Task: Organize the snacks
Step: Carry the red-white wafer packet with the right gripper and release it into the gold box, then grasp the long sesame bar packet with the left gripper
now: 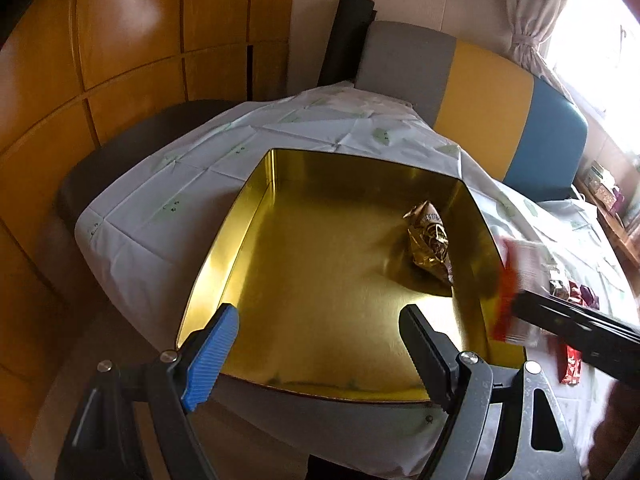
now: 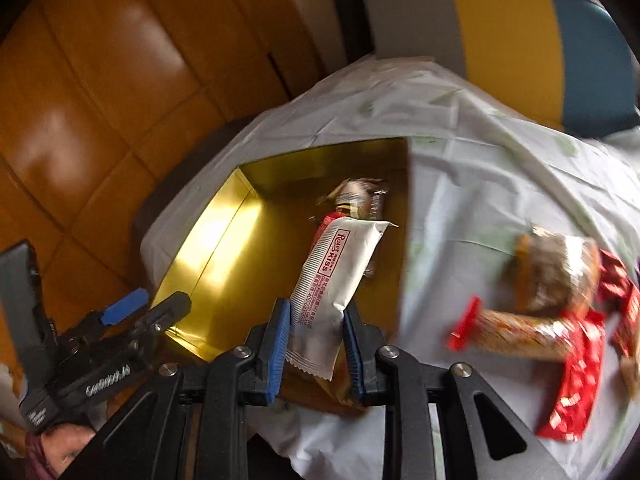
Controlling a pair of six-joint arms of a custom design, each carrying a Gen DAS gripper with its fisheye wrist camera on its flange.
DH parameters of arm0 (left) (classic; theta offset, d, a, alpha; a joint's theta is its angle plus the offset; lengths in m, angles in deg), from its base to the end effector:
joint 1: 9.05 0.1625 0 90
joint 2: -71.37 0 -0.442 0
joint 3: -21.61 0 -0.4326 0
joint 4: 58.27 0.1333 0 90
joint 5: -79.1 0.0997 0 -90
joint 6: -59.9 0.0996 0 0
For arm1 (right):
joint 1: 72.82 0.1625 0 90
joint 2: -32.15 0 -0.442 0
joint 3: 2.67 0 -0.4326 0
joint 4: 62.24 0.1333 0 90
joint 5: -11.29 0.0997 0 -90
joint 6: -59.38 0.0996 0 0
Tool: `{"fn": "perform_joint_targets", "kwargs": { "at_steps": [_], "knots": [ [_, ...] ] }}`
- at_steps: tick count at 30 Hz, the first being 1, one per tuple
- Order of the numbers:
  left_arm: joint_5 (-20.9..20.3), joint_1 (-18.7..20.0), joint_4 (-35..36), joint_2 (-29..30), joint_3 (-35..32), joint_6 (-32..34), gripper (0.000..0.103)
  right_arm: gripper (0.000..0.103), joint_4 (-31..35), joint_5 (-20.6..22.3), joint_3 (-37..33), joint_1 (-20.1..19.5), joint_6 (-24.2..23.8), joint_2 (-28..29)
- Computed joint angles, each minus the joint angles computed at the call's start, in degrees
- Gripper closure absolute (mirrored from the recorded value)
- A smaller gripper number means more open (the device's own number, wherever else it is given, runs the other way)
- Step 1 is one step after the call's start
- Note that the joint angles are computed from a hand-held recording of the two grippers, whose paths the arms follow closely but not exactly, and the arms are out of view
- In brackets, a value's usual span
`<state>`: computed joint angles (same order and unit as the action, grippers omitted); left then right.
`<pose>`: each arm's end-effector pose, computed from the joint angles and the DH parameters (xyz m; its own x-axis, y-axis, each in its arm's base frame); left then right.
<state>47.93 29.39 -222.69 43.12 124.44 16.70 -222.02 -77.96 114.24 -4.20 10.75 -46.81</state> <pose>-0.3372 -0.5466 -0.0971 -0.7694 -0.1290 -0.6256 0.3520 0.7317 -0.5837 -0.0799 -0.5733 0.2982 -0.8495 -0.3571 0.3884 -0.4959 0.7916 -0.3569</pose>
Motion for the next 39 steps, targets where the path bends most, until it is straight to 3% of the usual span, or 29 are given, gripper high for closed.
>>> {"fn": "perform_joint_targets", "kwargs": {
  "at_steps": [2,6,11,20,30,39],
  "knots": [
    [-0.14,0.01,0.64,0.17,-0.19,-0.19,0.02,0.077,-4.13,-3.42,0.12,0.9,-0.18,2.05],
    [-0.7,0.0,-0.42,0.68,-0.43,1.87,0.02,0.076,-5.08,-3.88,0.74,-0.11,-0.5,2.0],
    [-2.48,-0.22,-1.92,1.66,-1.27,4.16,0.02,0.076,-6.58,-0.73,2.58,-2.66,2.36,-0.78],
    [-2.09,-2.1,-1.76,2.84,-2.71,6.93,0.02,0.076,-11.05,2.98,5.0,-7.13,5.13,-5.95],
    [-4.94,-3.59,-3.29,4.66,-4.75,12.56,0.02,0.076,-14.58,3.03,4.69,-12.95,8.65,-8.51],
    [-4.82,-4.56,-2.12,6.04,-6.97,14.57,0.02,0.075,-16.85,3.15,3.61,-16.85,12.2,-9.49]
  ]
}}
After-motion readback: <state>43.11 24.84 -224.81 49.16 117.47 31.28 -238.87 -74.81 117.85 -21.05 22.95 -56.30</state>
